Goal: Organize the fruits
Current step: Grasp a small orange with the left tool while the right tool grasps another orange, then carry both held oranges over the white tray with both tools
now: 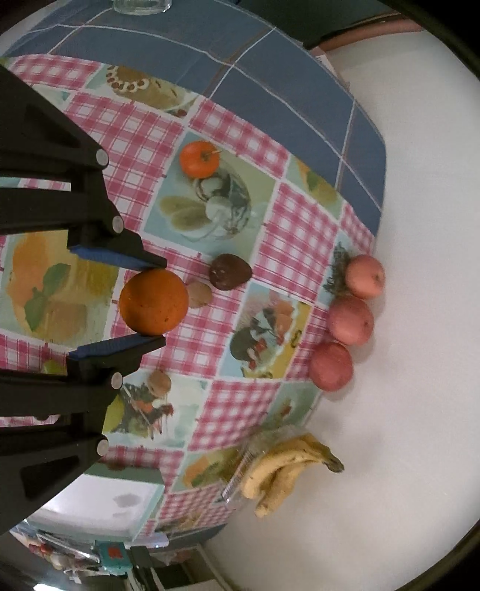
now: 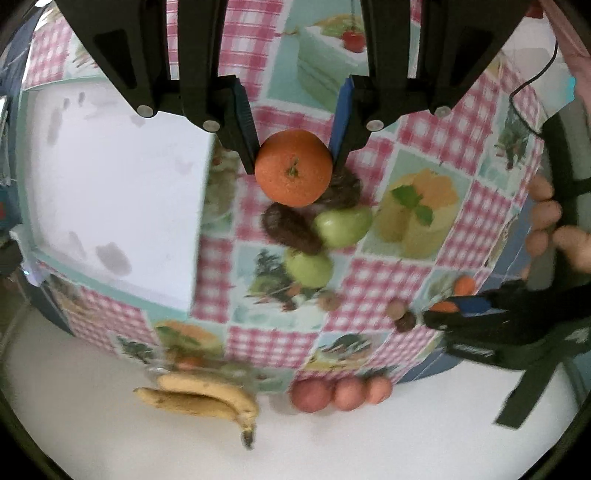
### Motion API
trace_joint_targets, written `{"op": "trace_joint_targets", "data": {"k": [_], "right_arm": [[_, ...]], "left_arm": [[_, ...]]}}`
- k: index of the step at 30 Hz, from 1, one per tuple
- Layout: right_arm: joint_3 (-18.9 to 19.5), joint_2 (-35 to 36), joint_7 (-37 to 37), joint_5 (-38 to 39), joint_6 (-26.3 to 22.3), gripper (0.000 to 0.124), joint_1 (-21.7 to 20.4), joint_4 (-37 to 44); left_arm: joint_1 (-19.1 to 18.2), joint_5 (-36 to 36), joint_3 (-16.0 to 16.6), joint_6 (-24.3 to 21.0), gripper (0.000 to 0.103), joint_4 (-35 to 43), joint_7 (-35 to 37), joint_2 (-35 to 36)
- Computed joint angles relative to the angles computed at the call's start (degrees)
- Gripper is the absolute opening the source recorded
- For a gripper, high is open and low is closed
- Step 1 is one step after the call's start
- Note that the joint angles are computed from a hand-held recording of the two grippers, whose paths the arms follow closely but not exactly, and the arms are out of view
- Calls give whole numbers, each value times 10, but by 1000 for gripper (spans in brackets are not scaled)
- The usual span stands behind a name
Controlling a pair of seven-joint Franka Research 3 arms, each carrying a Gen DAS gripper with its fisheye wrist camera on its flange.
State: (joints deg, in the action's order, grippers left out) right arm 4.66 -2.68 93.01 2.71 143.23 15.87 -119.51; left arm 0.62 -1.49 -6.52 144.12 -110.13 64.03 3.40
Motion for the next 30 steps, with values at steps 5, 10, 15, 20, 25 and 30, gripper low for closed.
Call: {"op": "trace_joint_targets", "data": {"k": [5, 10, 15, 20, 25, 30], "right_arm": [[-12, 1, 57, -52, 12, 39, -20, 3], [-26, -5, 135, -101, 24, 39, -49, 1], [-36, -12, 199, -149, 30, 39, -80, 3], [-48, 0, 251, -175, 22, 39, -105, 20], [-59, 17, 273, -190, 18, 39, -120, 36], [-71, 39, 270, -185, 21, 39, -127, 56]], "left_arm": [[-4, 6, -3, 6, 36, 3, -4, -4], [-12, 5, -8, 8, 36, 8, 3, -3], [-24, 11, -16, 2, 36, 23, 11, 5], [-43, 29, -28, -8, 36, 47, 16, 22], [-69, 23, -49, -10, 36, 77, 48, 48], [-103, 30, -71, -12, 36, 115, 84, 85]]}}
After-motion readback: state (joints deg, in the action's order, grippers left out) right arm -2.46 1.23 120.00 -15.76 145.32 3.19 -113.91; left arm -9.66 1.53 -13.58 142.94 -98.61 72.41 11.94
